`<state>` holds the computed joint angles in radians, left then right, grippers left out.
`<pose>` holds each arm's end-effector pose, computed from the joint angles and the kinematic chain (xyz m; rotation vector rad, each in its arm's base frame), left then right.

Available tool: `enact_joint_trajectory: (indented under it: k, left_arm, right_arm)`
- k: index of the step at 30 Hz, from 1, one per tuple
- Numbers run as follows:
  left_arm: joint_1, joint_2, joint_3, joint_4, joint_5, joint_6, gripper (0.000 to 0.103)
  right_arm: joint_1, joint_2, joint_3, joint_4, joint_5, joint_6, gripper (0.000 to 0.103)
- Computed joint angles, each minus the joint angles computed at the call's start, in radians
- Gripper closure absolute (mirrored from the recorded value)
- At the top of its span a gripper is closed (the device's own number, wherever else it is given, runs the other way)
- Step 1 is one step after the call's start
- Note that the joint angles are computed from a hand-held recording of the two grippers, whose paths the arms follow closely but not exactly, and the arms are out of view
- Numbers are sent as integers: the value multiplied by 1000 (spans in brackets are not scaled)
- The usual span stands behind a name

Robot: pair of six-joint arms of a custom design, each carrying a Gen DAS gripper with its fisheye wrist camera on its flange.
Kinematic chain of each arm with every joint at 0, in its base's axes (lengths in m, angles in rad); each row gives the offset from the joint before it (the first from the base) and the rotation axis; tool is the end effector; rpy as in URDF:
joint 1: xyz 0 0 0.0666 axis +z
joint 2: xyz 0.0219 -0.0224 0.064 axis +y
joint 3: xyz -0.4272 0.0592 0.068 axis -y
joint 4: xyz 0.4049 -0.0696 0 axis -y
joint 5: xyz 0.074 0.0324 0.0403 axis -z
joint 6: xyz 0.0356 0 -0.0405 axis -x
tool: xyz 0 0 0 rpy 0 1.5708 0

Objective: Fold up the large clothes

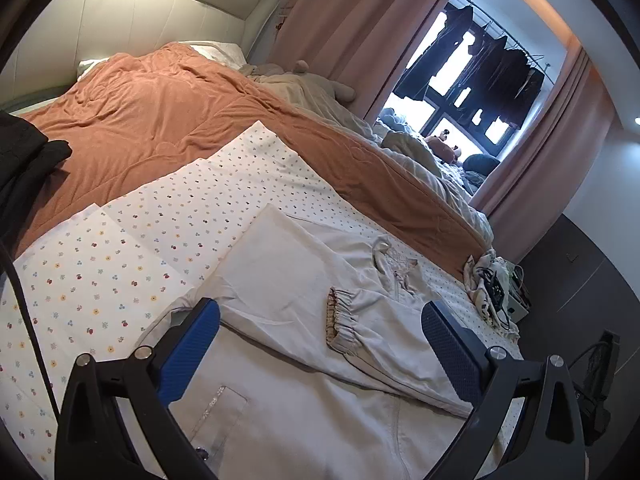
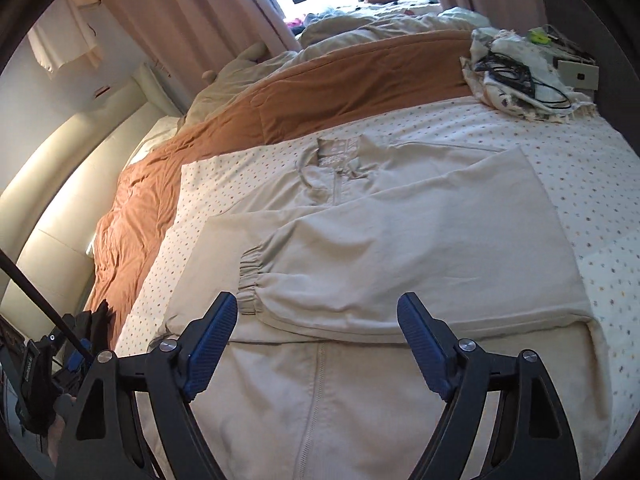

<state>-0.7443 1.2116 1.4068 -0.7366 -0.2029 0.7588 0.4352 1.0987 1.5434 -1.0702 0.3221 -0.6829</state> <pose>0.3178 -0.2835 0.5767 -0.1408 2.1716 -0.6773 0.3141 0.1332 0.6529 0.4462 2.1277 0.2891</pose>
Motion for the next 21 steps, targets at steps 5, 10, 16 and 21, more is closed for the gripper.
enact_joint_trajectory:
  k: [5, 10, 16, 21]
  left_arm:
    - [5, -46, 41, -107, -72, -44, 0]
    - [3, -97, 65, -200, -67, -87, 0]
    - [-6, -157, 87, -315, -81, -111, 0]
    - [-3, -222, 70, -369, -86, -103, 0]
  right_arm:
    - [85, -102, -52, -80, 121, -73, 22]
    - [188, -202, -109, -68, 218, -139, 22]
    - [295, -304, -184, -118, 321, -222, 22]
    - [386, -349, -196, -260, 380, -313, 22]
